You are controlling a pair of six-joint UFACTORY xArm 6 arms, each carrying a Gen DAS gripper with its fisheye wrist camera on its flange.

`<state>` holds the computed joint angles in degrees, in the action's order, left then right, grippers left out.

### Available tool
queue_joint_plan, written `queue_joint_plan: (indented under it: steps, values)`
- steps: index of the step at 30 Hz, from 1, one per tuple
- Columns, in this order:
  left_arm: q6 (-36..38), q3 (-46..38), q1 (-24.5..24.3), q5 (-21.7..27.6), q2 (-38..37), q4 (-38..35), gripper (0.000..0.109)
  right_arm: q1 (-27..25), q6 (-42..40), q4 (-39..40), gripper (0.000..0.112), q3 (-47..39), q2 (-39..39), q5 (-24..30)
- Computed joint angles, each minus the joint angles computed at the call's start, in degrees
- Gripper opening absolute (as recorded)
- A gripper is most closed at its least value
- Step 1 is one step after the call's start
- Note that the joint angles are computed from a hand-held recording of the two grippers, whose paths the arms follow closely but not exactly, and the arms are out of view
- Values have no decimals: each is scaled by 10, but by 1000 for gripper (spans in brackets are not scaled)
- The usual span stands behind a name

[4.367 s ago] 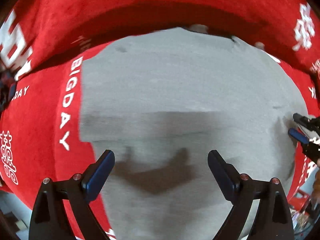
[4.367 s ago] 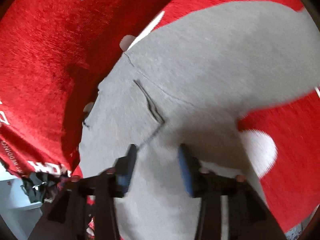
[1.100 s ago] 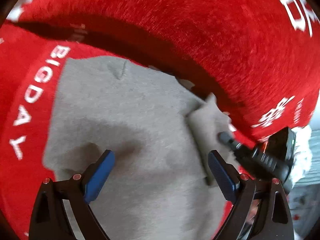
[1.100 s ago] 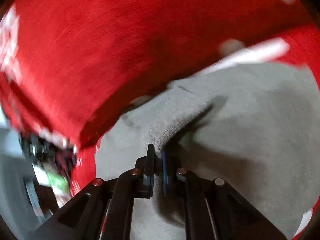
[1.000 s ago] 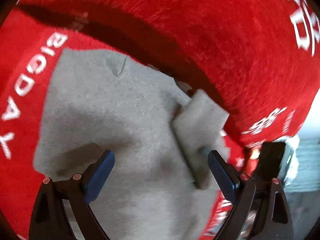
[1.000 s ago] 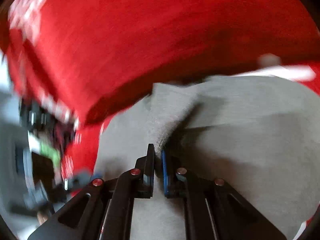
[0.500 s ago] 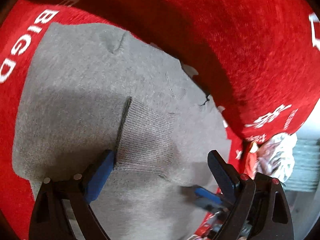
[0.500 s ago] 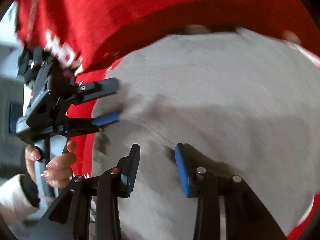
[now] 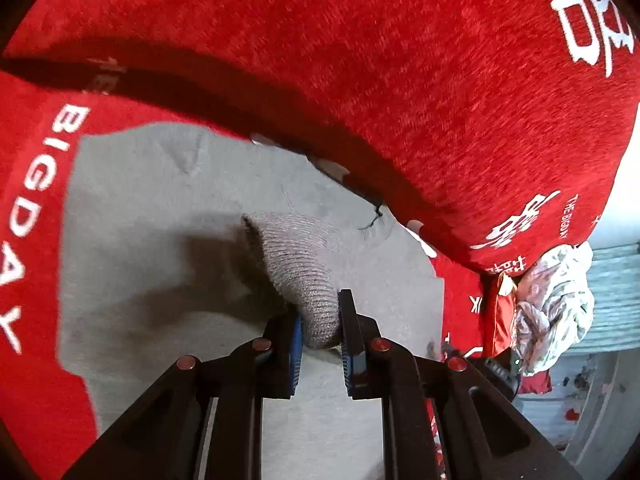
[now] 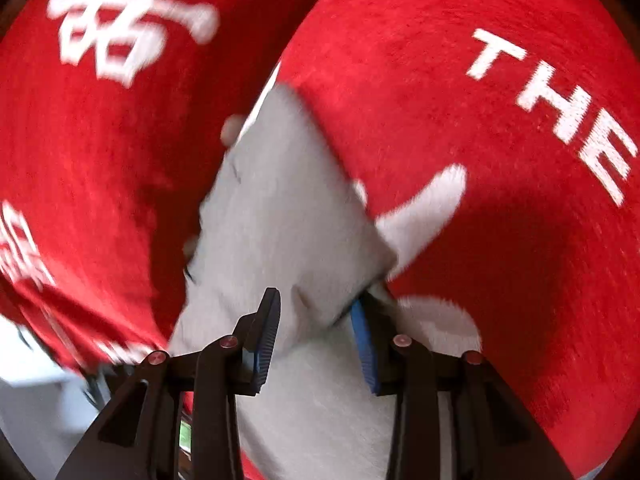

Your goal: Fold small clothes

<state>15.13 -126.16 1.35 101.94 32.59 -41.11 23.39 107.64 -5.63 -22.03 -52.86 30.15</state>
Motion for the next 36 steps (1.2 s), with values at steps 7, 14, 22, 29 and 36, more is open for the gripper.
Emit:
queue_joint_plan:
  steps: [7,14,22,29,36]
  values:
    - [29,72,4,-14,-31,63,18,-12,-55,9,7,-37,22,41]
    - [84,159,-18,-75,-96,167,32,-18,-102,40,5,-3,-2,54]
    - [90,126,-8,-115,-102,226,66,-25,-146,71,5,-23,3,85]
    - [91,193,-67,-178,-132,290,66,-30,-197,96,6,-57,30,124]
    - [79,273,-79,-269,-174,441,66,-18,-235,61,10,-155,63,284]
